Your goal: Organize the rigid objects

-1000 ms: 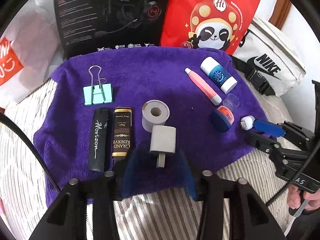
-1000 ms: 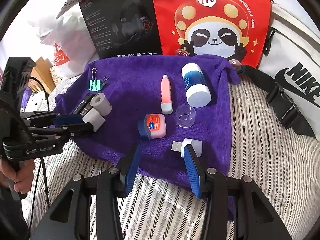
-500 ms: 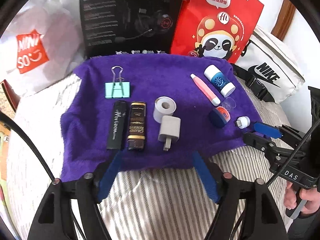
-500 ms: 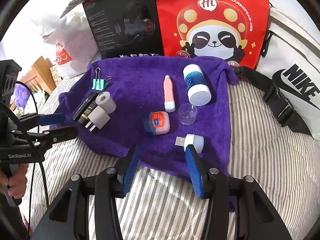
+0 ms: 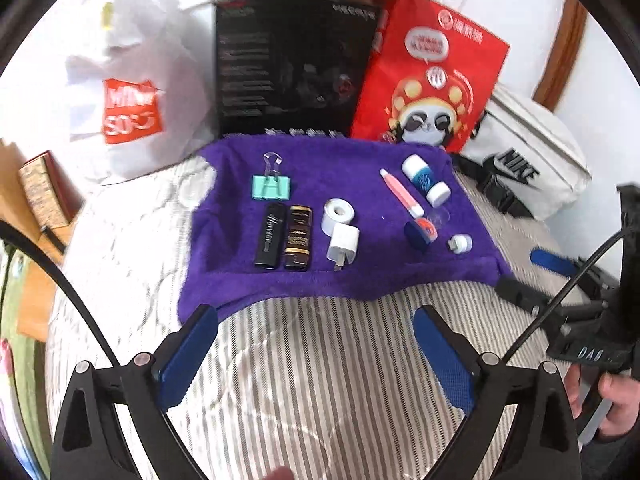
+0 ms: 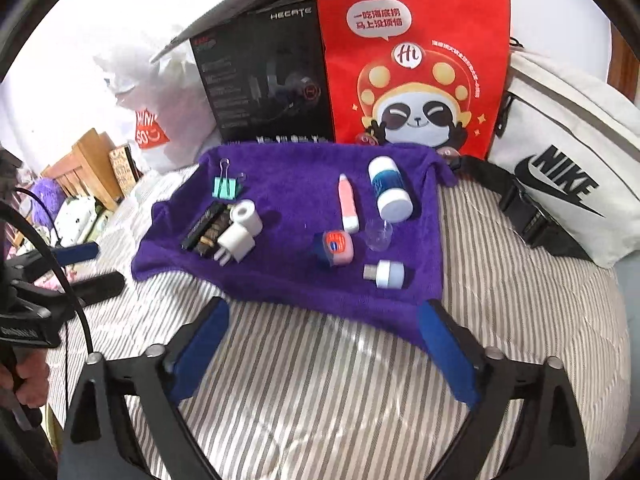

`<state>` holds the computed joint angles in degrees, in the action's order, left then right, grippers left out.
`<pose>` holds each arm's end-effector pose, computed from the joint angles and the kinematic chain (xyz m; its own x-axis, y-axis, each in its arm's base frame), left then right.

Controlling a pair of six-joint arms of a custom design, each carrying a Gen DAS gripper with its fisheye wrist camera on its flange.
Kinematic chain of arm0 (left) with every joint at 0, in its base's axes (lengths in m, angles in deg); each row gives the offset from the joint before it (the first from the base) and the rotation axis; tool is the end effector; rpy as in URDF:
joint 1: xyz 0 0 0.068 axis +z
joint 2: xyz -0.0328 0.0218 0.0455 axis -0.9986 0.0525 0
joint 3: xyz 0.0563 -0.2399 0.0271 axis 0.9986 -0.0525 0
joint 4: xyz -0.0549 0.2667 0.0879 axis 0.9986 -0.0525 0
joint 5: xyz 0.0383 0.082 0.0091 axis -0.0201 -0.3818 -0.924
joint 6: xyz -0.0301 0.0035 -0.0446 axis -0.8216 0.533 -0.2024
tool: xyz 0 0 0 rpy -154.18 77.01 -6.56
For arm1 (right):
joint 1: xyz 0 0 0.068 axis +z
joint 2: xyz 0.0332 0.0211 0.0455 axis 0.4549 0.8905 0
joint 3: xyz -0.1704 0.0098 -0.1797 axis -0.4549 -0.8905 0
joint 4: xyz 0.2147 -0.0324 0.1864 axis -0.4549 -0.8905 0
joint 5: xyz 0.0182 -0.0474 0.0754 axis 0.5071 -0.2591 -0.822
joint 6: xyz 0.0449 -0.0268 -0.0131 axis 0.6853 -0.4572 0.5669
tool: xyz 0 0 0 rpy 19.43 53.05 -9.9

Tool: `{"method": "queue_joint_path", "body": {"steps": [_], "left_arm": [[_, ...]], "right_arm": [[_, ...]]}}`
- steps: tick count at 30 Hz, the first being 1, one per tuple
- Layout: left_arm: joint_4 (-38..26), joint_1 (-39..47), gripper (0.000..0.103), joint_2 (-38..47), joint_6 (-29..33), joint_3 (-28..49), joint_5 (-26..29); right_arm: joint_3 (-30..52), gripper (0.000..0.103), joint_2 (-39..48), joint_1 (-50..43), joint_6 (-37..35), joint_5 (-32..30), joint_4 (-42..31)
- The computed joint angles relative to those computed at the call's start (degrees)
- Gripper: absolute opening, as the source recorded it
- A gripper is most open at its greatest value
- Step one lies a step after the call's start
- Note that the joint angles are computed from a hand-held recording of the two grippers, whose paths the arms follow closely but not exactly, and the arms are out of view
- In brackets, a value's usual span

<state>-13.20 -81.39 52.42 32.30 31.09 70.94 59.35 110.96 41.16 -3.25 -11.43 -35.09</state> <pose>0.2335 0.0149 0.2124 -0.8249 0.0422 -0.5637 0.1305 0.9845 -0.1173 0.2410 0.0643 0.1918 -0.7955 -0.0746 -0.6013 -0.2087 0.9654 0.1563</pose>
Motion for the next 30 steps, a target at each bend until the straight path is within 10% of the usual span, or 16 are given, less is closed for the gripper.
{"method": "queue_joint_path", "body": {"steps": [30], "left_arm": [[-22.6, -6.4, 0.103, -31.1, -6.2, 1.3, -4.8]], "right_arm": [[3.0, 0.103, -31.5, 7.0, 11.5, 13.0, -33.9]]}}
